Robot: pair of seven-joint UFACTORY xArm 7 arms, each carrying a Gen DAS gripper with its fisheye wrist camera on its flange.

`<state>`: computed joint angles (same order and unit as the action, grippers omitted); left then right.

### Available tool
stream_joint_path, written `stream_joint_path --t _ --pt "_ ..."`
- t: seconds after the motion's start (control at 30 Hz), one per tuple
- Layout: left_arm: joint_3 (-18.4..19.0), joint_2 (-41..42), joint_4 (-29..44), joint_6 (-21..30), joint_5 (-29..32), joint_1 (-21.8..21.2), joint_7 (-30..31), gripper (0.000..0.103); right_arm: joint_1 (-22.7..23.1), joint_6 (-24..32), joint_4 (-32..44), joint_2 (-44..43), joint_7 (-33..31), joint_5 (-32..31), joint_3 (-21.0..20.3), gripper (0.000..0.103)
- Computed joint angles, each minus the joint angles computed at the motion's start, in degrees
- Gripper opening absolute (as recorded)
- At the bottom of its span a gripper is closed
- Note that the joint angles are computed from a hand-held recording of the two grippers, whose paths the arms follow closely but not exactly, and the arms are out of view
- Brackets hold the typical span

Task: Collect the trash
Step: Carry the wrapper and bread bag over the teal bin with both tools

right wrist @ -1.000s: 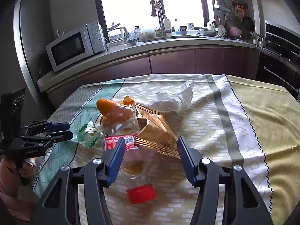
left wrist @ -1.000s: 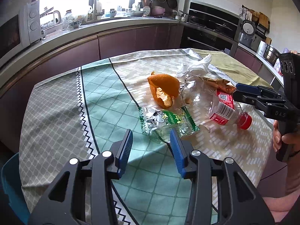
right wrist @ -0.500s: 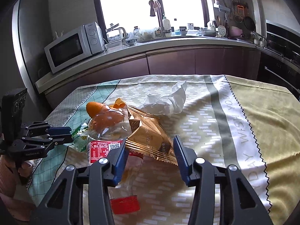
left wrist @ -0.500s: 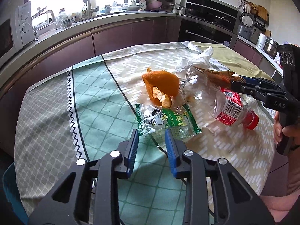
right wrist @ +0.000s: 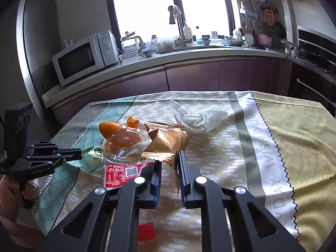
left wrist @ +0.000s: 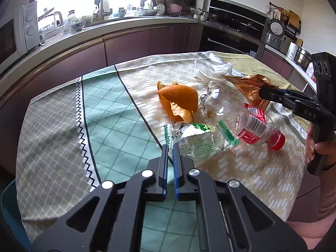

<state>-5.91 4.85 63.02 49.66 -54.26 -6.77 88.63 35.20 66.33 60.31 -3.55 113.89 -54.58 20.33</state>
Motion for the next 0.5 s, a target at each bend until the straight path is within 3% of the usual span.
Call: stream_joint_path --t 0.33,0.5 --pt "2.7 -2.5 0.2 4.9 -3.3 2.5 0.9 0.005 1.1 1.9 2.9 0.2 0.6 -3.6 1.1 0.013" --pt "4.4 -2.8 1.6 7.3 -4.9 4.8 0.7 0.005 1.8 -0.6 6.3 2.4 -0.7 -7.6 0.5 0.013"
